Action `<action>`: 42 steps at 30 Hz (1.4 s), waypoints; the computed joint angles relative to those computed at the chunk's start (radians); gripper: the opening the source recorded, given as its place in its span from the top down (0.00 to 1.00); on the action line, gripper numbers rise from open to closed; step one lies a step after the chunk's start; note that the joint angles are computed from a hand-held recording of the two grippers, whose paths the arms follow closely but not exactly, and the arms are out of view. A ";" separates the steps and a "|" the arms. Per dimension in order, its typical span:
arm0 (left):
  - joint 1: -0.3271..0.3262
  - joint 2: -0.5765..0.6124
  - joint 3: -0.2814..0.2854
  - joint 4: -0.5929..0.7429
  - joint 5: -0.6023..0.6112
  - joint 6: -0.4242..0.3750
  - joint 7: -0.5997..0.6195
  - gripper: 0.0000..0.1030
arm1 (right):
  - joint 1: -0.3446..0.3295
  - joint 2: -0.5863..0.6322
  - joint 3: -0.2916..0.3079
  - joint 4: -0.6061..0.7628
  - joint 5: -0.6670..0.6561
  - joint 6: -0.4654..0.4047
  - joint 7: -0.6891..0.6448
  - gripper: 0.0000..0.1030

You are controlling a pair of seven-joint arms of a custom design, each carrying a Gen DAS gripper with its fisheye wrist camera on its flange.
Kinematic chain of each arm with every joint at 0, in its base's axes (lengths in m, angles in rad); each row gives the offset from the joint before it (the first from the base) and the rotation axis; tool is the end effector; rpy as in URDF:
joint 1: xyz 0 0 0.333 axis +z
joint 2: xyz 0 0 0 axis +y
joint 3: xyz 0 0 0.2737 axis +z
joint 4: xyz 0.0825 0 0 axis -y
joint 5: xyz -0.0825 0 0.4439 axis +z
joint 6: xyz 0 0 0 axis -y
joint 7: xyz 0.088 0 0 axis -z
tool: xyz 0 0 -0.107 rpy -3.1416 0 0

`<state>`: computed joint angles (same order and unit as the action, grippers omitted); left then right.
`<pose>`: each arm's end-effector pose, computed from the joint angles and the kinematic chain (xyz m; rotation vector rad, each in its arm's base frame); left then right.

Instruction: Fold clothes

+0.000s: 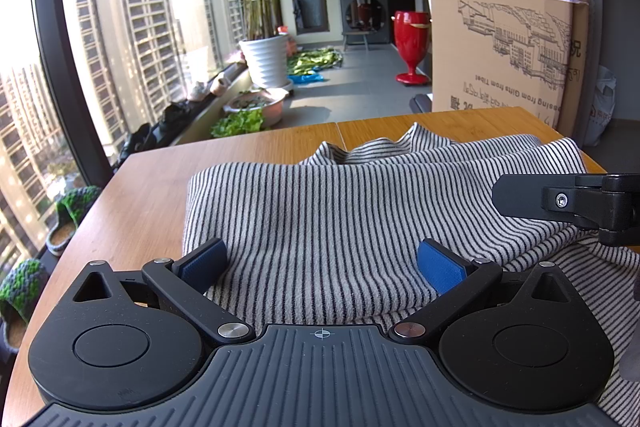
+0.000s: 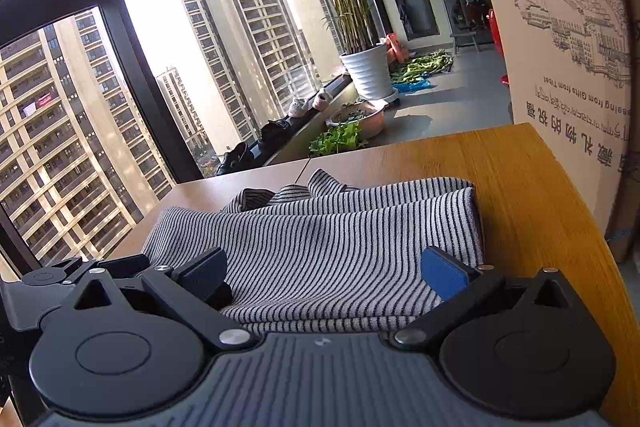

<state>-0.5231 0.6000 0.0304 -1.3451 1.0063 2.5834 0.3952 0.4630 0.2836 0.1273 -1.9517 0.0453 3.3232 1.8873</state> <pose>0.6928 -0.3950 0.3854 -1.5781 1.6418 -0.7499 0.5803 0.3762 0.3934 -1.6018 1.3127 -0.3586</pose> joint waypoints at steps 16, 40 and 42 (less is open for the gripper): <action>-0.002 0.003 0.002 0.005 0.001 -0.005 0.004 0.00 | -0.214 0.032 0.178 0.008 -0.139 0.047 0.102 0.00; 0.016 0.041 0.017 0.050 -0.077 0.042 0.058 0.00 | -0.198 0.183 0.181 0.234 -0.102 -0.017 0.091 0.00; 0.014 0.041 0.020 0.049 -0.076 0.046 0.056 0.00 | -0.284 0.241 0.279 0.277 -0.111 0.007 0.092 0.00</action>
<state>-0.5092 0.6414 0.0504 -1.2958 0.9299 2.6290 0.4510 0.1792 0.5246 0.4060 -1.6749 -0.0659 3.3303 1.9797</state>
